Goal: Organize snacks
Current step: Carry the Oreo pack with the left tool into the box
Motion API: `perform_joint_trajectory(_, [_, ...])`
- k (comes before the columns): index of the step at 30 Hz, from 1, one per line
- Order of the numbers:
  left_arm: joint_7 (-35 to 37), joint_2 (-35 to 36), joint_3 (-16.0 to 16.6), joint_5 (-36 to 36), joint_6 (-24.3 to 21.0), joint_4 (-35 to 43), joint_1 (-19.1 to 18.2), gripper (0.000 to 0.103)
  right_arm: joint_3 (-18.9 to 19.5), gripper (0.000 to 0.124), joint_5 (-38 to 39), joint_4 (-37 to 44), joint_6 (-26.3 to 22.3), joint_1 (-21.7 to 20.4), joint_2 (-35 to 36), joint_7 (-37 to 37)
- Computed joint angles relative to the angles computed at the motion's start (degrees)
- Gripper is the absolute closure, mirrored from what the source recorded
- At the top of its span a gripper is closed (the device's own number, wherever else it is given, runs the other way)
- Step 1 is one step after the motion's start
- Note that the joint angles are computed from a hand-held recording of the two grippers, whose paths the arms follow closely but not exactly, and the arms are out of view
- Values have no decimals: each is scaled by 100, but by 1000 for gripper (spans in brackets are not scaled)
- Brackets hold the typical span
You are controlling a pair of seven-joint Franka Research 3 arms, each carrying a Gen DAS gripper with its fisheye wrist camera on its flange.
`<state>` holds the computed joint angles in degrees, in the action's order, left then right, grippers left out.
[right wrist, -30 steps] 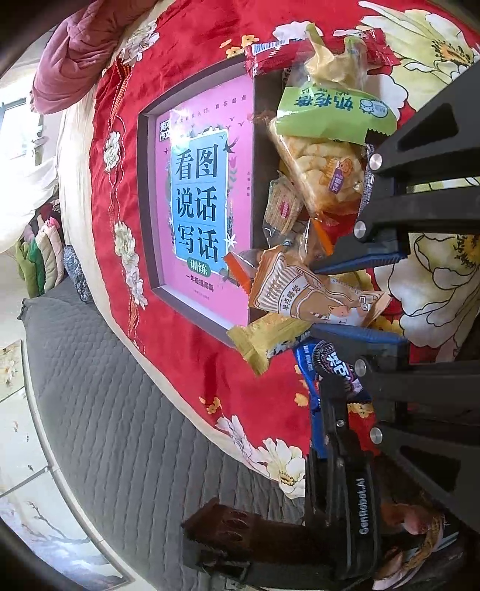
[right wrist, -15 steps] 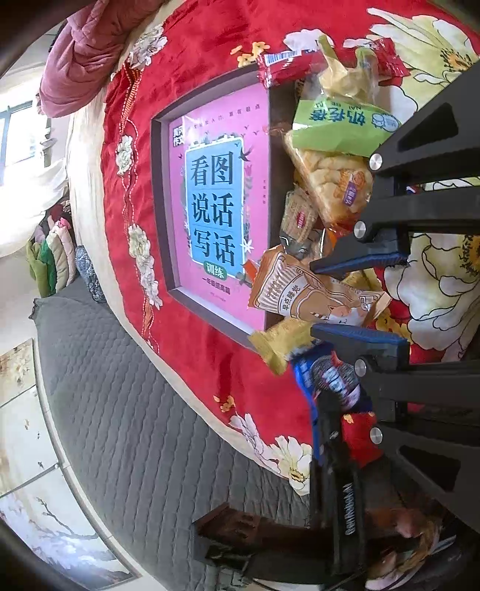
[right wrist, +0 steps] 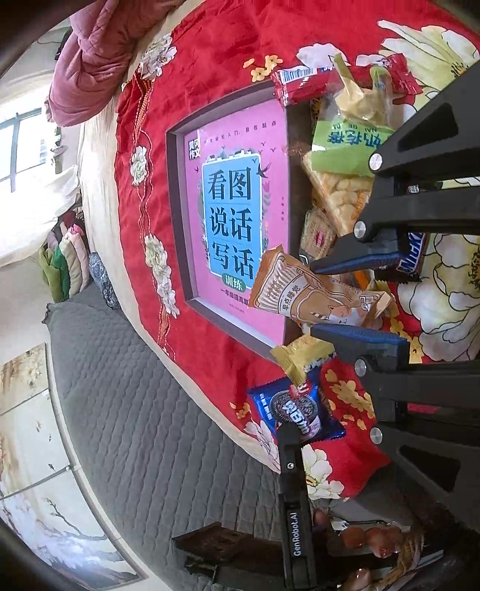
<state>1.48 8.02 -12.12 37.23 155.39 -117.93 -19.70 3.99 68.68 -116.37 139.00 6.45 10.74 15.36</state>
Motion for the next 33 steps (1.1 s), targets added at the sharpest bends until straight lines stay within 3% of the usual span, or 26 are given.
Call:
perform_joint_trajectory(21, [-314,525,274,530,178,742,-47,79,18,96,358,448,321,-154,289,-6])
perform_joint_trajectory(33, [24,1149,440,204,61,1537,-152,80,123,96,715,998,615,-304,626,-82])
